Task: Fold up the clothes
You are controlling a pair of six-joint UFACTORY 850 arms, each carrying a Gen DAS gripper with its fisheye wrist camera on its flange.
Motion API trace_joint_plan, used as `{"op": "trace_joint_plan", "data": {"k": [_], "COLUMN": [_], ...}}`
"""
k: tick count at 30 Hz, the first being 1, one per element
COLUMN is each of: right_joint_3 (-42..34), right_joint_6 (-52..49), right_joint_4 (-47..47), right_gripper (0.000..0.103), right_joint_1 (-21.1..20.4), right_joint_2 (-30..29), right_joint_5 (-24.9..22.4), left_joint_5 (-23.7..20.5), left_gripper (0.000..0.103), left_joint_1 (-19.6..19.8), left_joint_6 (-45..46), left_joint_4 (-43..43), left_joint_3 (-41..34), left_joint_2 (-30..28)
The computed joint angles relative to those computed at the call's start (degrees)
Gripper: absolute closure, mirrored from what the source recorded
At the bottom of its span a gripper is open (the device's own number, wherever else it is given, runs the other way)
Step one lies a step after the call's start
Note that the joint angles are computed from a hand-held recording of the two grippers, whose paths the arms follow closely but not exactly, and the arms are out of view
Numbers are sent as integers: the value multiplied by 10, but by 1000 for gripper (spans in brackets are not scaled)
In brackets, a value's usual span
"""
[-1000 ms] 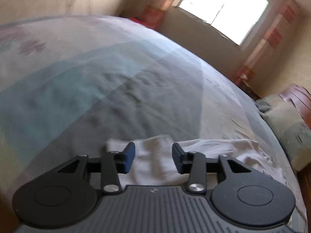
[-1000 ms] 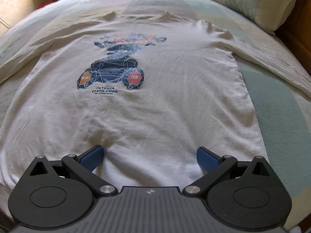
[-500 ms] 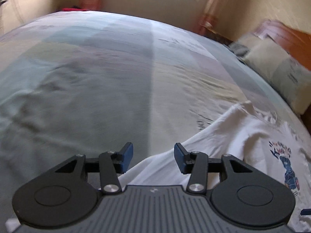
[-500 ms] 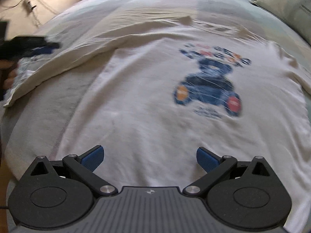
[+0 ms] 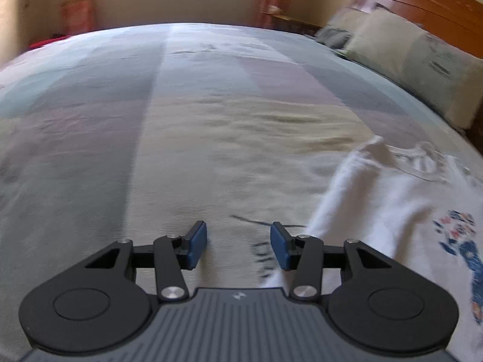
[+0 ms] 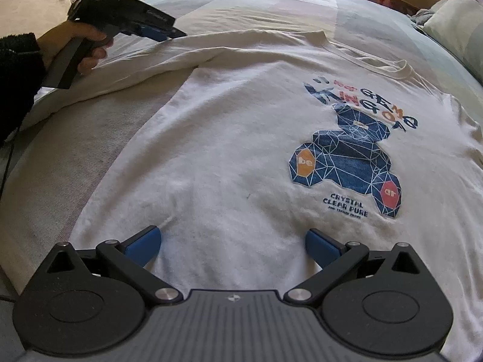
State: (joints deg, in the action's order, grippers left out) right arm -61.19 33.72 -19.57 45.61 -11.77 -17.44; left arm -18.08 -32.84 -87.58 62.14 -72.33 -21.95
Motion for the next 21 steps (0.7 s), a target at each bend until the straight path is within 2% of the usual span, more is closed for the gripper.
{"op": "trace_joint_plan", "data": {"k": [4,7,10,15,18,19,21], "right_joint_3": [4,10,10,12,13,14,14], "right_joint_6": [43,91,93,124,139,143,152], "right_joint_4": [-43,-91,-93,-123,-137,-141,-150], "right_gripper": [0,0,0,0,0,0,0], "right_joint_1": [3,7,7,10,11,12,12], "right_joint_2": [-1,1,1,2,2,2,2], "right_joint_5": [11,19,20,21,23,23,24], "left_joint_5": [17,33,26,25,29,30,42], "left_gripper": [57,57,57,57,63,73,84], "left_joint_1": [-11,-24,-36,-43,-44,-45,-44], "left_joint_6": [52,42,77,46,36,46,101], "left_joint_4": [-27,-4,-20,13,34,35,-10], "left_joint_3": [1,8,2,3,5,6,2], "left_joint_2": [3,11,5,-1,0,0,-1]}}
